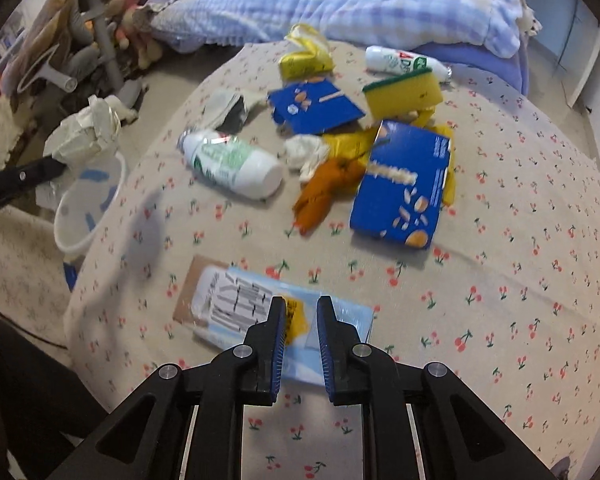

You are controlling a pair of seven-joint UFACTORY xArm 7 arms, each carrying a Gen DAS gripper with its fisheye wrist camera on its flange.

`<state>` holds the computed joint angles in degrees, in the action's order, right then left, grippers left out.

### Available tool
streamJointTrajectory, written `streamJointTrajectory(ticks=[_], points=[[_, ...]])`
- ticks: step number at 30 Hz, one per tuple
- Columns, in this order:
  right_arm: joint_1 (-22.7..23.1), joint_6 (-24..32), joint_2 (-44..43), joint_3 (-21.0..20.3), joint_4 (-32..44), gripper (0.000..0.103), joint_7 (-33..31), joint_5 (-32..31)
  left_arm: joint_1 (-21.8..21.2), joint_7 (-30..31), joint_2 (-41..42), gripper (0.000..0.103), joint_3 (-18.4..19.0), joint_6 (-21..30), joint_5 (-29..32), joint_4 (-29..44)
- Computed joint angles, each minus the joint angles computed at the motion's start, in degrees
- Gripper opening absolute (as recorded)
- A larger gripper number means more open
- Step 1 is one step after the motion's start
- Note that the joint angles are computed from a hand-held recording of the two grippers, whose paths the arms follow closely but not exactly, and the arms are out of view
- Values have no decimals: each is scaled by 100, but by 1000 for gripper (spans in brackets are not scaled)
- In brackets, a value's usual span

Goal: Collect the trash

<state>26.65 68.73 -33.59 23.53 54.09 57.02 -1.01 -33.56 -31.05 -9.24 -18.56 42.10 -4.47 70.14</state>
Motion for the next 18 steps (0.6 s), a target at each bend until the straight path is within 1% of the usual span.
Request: streamJointTrajectory(ticks=[1,2,3,4,6,8,11,13,15,18], points=[[37,-95,-72,-46,-105,27,9,89,-27,33,-16,6,-9,5,-40,-42],[70,-327,-224,-75,-277,34,32,146,-61,98,-18,6,-12,15,-106,-71],[112,-535,-333,-118,-408,62,23,235,-101,182,-7,6,-12,32,-198,-88],[143,-679,-383,-138,-469,102,-4,303,-135,255,12,6,-11,54,-287,-95],[124,-761,-418,-44,-444,103,-9,246,-160,309,35,6,-7,85,-379,-88],[79,-675,-425,87,-358,103,-38,68,-154,281,13,6,-10,79,-374,-94],[18,-245,-274,285,-138,103,-142,-222,-148,252,-28,6,-21,44,-347,-111],[-24,174,-102,427,31,103,-223,-468,-149,235,-27,6,-37,42,-311,-103],[26,244,-54,404,19,103,-317,-537,-164,236,-26,6,-45,40,-319,-109],[186,163,11,245,-94,103,-583,-398,-176,247,1,6,-58,51,-280,-102]])
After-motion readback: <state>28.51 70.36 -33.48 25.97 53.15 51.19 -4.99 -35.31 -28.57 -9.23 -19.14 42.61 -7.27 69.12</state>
